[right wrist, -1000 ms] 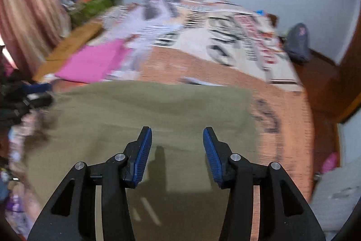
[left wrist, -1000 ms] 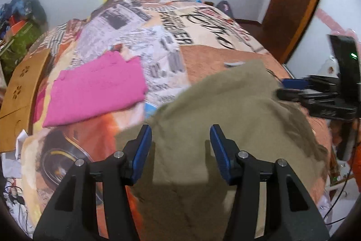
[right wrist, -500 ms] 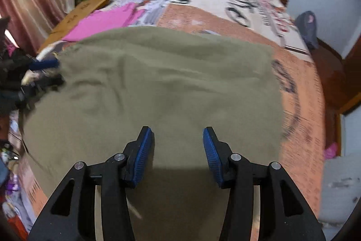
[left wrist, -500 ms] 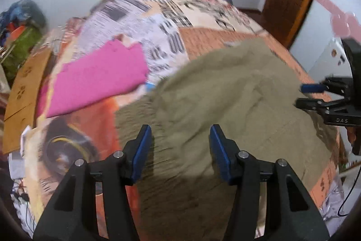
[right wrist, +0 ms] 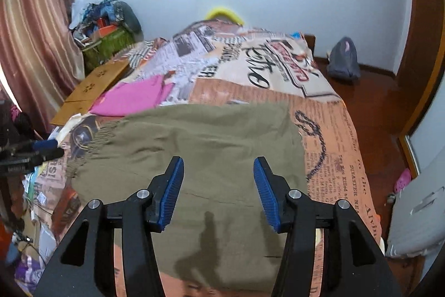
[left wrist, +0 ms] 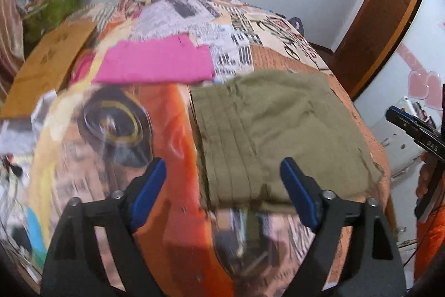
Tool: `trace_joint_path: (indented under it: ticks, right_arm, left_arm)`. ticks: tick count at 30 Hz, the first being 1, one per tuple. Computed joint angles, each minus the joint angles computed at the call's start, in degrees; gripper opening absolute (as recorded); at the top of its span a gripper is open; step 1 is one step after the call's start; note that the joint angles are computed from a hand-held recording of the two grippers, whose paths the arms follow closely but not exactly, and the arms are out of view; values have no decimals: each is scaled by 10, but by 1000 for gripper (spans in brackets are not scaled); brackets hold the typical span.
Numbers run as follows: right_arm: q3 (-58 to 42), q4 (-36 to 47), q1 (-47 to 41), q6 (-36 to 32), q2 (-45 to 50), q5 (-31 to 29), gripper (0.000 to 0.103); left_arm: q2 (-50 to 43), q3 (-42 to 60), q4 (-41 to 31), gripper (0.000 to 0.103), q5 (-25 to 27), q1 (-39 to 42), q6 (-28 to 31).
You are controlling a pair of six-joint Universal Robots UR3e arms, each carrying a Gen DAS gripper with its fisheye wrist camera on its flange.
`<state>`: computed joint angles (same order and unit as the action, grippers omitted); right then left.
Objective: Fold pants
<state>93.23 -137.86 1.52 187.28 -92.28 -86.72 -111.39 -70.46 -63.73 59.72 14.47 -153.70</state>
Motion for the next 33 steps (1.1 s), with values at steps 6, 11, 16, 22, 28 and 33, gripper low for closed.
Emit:
trace_joint_path:
  ticks: [6, 11, 16, 22, 28, 33]
  right_arm:
    - [12, -42, 69, 18, 47, -48, 52]
    - [18, -39, 101, 18, 88, -77, 52]
    - [64, -65, 79, 30, 79, -36, 55]
    - [75, -79, 78, 19, 79, -30, 56]
    - [76, -80, 73, 10, 79, -18, 57]
    - [88, -90, 68, 9, 74, -9, 57]
  left_arm:
    - [36, -81, -35, 89, -20, 9, 22]
    - [27, -95, -69, 89, -55, 9, 24]
    - [-5, -77, -88, 90, -88, 4, 8]
    - [-29, -55, -95, 94, -130, -1, -13]
    - [-83, 10, -77, 97, -132, -22, -71]
    - [-150, 98, -80, 97, -150, -33, -117]
